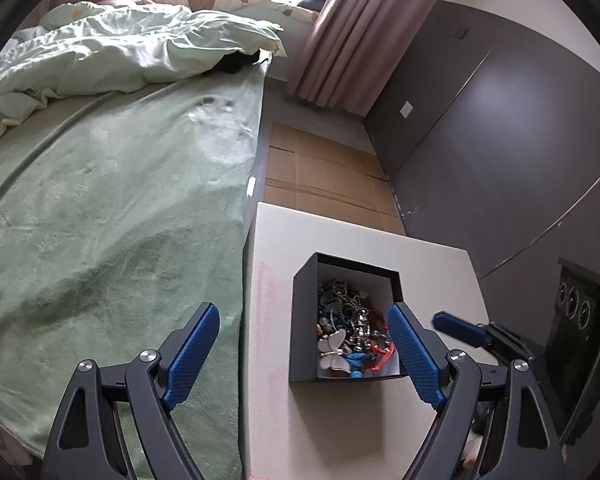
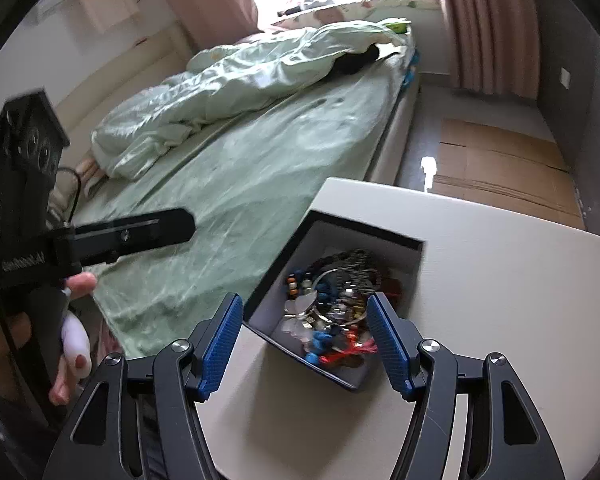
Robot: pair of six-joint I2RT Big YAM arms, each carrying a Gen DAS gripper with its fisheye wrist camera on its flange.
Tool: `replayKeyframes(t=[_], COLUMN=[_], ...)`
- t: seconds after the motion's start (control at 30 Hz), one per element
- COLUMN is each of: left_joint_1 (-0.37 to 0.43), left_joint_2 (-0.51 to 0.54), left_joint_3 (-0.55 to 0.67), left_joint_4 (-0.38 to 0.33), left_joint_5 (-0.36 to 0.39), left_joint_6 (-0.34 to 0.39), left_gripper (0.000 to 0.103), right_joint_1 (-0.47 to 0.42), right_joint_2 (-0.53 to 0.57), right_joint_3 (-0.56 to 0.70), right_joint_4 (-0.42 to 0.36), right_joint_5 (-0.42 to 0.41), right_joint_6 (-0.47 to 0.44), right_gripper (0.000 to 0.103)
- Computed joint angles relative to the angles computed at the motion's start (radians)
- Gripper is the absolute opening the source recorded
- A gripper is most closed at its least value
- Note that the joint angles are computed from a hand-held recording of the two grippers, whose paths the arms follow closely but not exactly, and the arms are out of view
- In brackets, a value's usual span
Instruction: Organize jewelry
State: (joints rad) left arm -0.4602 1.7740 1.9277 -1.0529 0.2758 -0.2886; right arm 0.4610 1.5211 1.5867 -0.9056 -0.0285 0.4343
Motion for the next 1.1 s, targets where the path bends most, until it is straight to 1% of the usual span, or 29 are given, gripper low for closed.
replayKeyframes(t=[0.07,0.1,0.13,0.2,0.27,0.3,0.33,0.37,0.47,0.5,0.53,0.63,0.8,0.93,1.1], left_joint_1=[-0.007,-0.012,-0.015,-0.029,-0.041,-0.051,-0.059,-0.069,-0.098,-0.108,-0.118,-0.145,-0.202,-0.237,-0.279], left_joint_2=[-0.017,-0.025,-0.032,-0.055,-0.069,-0.083,-0.094,-0.106,-0.142,-0.152,-0.162,-0.196,-0.261,-0.309,-0.396], left_joint_3=[-0.015,-0.021,-0.026,-0.044,-0.054,-0.069,-0.081,-0.093,-0.133,-0.143,-0.153,-0.190,-0.264,-0.322,-0.406], left_joint_4=[0.007,0.009,0.012,0.021,0.025,0.032,0.039,0.046,0.072,0.080,0.086,0.107,0.148,0.177,0.234], left_joint_5=[-0.003,-0.007,-0.010,-0.028,-0.045,-0.056,-0.065,-0.079,-0.122,-0.133,-0.143,-0.162,-0.213,-0.239,-0.305], left_joint_6=[0.001,0.003,0.005,0.011,0.016,0.021,0.024,0.027,0.042,0.046,0.049,0.061,0.098,0.096,0.097], left_gripper=[0.087,0.087,0.087,0.087,0.087,0.091,0.098,0.100,0.101,0.101,0.102,0.103,0.103,0.103,0.103], right_joint_1=[-0.007,-0.009,-0.012,-0.015,-0.018,-0.021,-0.019,-0.018,-0.018,-0.016,-0.012,-0.003,0.027,0.068,0.137], right_joint_2=[-0.020,-0.036,-0.053,-0.080,-0.114,-0.122,-0.133,-0.143,-0.189,-0.201,-0.221,-0.284,-0.370,-0.441,-0.512], right_joint_3=[-0.008,-0.017,-0.025,-0.034,-0.047,-0.048,-0.047,-0.046,-0.066,-0.069,-0.078,-0.130,-0.191,-0.232,-0.274], right_joint_4=[-0.012,-0.014,-0.015,-0.023,-0.032,-0.042,-0.061,-0.082,-0.110,-0.125,-0.138,-0.128,-0.165,-0.197,-0.217], right_joint_5=[0.013,0.017,0.023,0.047,0.065,0.070,0.085,0.102,0.132,0.153,0.178,0.208,0.279,0.364,0.474], right_joint_6=[0.013,0.019,0.027,0.043,0.063,0.067,0.074,0.081,0.106,0.117,0.129,0.163,0.212,0.244,0.280], right_gripper=[0.065,0.069,0.078,0.090,0.092,0.092,0.092,0.092,0.095,0.100,0.103,0.103,0.103,0.103,0.103])
